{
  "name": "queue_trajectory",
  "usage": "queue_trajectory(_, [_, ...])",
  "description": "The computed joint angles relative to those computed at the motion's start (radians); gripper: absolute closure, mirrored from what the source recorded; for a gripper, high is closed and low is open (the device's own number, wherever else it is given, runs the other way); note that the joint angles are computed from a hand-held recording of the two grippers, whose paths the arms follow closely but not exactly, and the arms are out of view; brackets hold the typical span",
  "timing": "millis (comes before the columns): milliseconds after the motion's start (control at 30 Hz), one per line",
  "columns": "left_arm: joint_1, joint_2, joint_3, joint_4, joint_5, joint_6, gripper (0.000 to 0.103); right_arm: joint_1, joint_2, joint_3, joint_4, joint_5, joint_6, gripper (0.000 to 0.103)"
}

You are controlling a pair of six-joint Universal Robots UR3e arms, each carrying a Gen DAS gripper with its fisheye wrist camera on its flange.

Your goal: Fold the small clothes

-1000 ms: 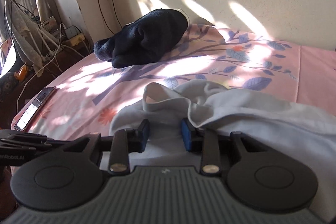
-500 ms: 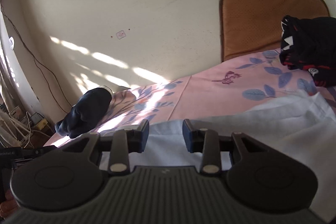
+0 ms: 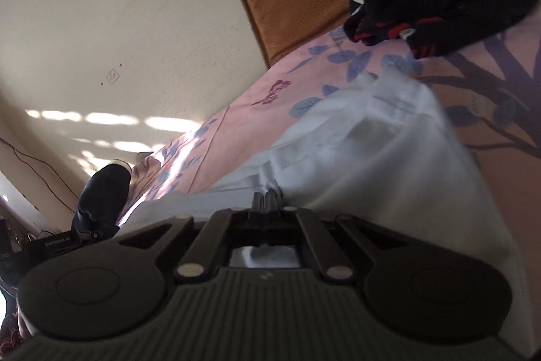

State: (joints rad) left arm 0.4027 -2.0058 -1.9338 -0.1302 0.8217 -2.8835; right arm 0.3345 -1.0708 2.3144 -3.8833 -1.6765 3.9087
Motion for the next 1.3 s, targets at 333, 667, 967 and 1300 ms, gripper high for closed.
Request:
queue_trajectory(333, [-0.002,0.160,-0.172,0.107,-0.139,-0.034,0.057,0.113,0.020,-0.029,-0.080,-0.194,-0.087,0.078])
queue_trajectory(667, [-0.074,0.000,-0.164,0.271,-0.003,-0.015,0.056,-0.209,-0.037,0.174,-0.168,0.031,-0.015,0.103])
queue_trajectory(967, [-0.080,0.001,-0.220,0.380,0.024,-0.007,0.053,-0.138,-0.008,0.147,-0.187,-0.079,-0.012,0.097])
queue_trajectory(1300, [-0.083,-0.005,-0.223,0.399,0.026,-0.006,0.051,0.036,0.021,0.008,-0.075,-0.308,-0.182,0.066])
